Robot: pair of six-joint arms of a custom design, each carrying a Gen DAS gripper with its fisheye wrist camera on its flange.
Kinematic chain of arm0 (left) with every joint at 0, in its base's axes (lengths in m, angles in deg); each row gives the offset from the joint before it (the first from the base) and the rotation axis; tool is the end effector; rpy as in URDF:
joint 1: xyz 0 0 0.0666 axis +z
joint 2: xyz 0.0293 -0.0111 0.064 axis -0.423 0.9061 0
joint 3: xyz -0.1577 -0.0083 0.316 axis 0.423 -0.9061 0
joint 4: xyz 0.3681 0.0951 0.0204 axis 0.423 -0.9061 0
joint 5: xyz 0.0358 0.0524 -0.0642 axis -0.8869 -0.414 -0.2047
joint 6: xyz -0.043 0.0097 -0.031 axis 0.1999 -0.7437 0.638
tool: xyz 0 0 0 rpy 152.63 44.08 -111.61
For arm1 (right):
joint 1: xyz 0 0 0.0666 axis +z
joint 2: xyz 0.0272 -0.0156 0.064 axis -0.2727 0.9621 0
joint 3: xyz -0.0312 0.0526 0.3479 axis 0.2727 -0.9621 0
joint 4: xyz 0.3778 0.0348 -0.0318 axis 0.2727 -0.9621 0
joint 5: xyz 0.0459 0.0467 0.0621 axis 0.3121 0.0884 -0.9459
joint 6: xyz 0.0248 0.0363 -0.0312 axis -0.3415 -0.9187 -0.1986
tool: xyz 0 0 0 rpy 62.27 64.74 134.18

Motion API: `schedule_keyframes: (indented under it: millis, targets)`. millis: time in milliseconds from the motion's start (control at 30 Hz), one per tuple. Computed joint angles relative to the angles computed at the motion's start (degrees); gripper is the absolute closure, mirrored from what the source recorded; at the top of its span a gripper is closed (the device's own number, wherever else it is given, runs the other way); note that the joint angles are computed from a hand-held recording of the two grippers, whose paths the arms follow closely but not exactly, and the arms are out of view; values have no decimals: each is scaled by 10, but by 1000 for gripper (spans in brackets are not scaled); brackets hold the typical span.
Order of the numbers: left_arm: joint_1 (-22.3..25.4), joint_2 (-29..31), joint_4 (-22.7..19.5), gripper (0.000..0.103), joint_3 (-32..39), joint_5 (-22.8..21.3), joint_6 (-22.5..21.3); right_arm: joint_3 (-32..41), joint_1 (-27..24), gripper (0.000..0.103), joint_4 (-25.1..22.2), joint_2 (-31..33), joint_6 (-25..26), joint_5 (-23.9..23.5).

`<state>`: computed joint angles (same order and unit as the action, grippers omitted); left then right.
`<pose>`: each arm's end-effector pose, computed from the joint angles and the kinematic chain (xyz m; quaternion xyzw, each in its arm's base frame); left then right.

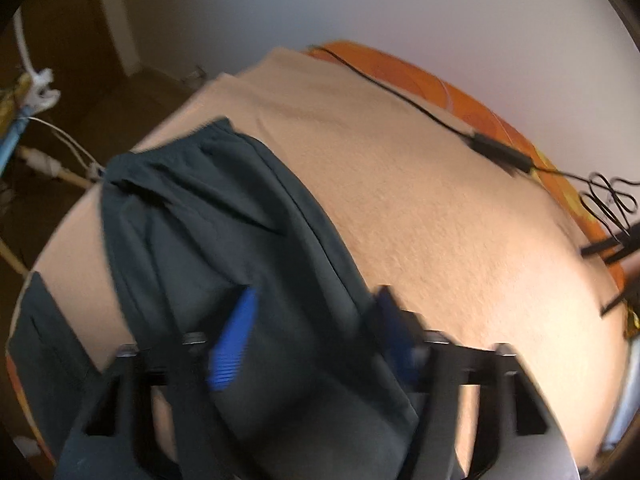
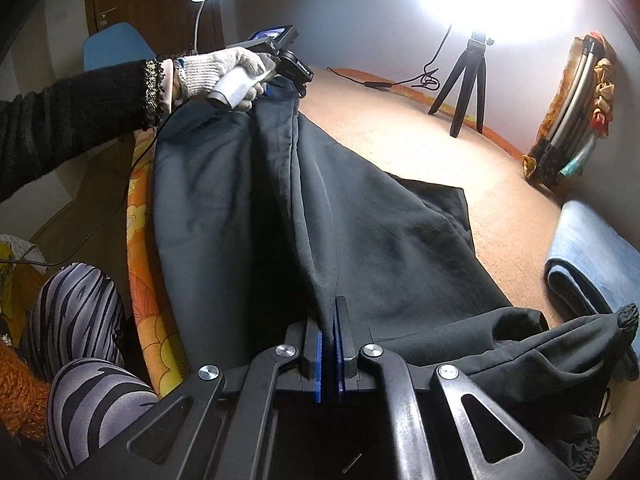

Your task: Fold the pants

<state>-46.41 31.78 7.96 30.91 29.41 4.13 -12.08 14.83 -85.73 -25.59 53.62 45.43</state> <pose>0.4442 -0.1615 0.3893 -0.2945 0.9263 0.0375 0.2321 0.2500 0.1525 0.4061 -0.3907 0.8633 0.0967 0.3044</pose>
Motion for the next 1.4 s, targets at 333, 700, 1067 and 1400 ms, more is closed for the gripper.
schedule_keyframes:
  millis: [333, 700, 1067, 1400]
  targets:
    - [29, -123, 139, 101, -128, 26, 3, 20, 7, 101, 23, 9, -12, 71]
    - [-13, -361, 136, 102, -262, -30, -3, 28, 50, 101, 8, -34, -10, 160]
    - [-75, -540, 80, 101, -413, -30, 91, -38, 111, 101, -74, -79, -96, 205]
    - [-80, -555, 15, 59, -385, -91, 19, -25, 134, 78, -120, -52, -125, 172]
